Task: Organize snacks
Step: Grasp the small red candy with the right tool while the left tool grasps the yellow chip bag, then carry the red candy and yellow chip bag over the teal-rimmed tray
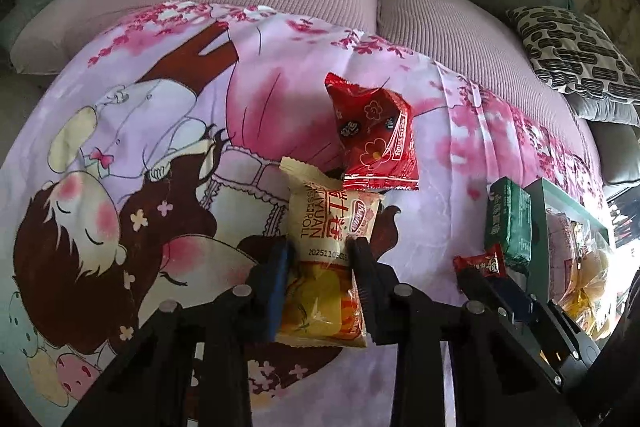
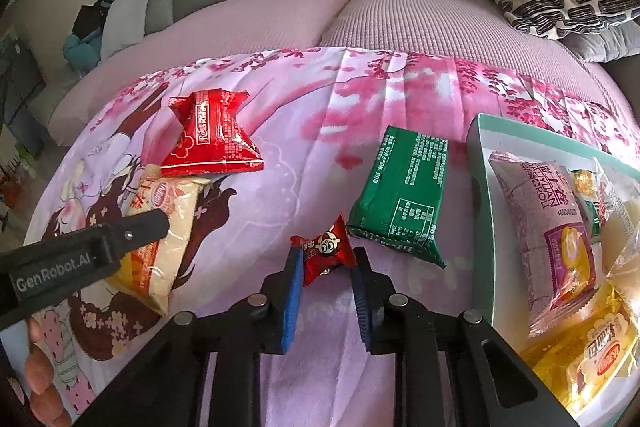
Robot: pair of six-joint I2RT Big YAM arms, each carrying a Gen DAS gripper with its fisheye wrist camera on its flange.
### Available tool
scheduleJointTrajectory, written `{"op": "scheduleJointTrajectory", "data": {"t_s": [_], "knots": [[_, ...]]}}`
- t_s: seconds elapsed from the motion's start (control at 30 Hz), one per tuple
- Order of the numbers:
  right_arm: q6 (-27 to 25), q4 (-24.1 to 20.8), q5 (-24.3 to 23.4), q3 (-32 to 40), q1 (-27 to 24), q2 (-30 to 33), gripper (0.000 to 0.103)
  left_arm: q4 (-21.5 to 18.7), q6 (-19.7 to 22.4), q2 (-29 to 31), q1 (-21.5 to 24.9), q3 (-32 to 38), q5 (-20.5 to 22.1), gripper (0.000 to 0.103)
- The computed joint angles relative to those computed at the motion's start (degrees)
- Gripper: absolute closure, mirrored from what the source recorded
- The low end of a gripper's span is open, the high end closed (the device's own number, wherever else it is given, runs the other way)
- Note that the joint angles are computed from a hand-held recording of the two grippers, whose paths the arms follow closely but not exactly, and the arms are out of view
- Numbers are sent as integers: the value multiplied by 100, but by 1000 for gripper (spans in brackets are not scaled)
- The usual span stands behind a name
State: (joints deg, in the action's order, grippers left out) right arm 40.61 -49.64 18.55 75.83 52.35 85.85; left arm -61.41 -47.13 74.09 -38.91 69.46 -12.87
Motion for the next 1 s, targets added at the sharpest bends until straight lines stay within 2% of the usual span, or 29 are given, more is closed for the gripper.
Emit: {"op": "scheduleJointTrajectory", "data": {"t_s": [0.3, 0.73, 1.0], "knots": [[12, 133, 64, -59, 11, -164, 80, 23, -85, -175, -64, 46, -221, 73], [31, 230, 329, -116, 13, -648, 80, -91, 72, -315, -452, 546, -1006, 73], [48, 315, 388, -242, -29, -912, 80, 147, 290, -133, -737, 824, -1026, 73]]}}
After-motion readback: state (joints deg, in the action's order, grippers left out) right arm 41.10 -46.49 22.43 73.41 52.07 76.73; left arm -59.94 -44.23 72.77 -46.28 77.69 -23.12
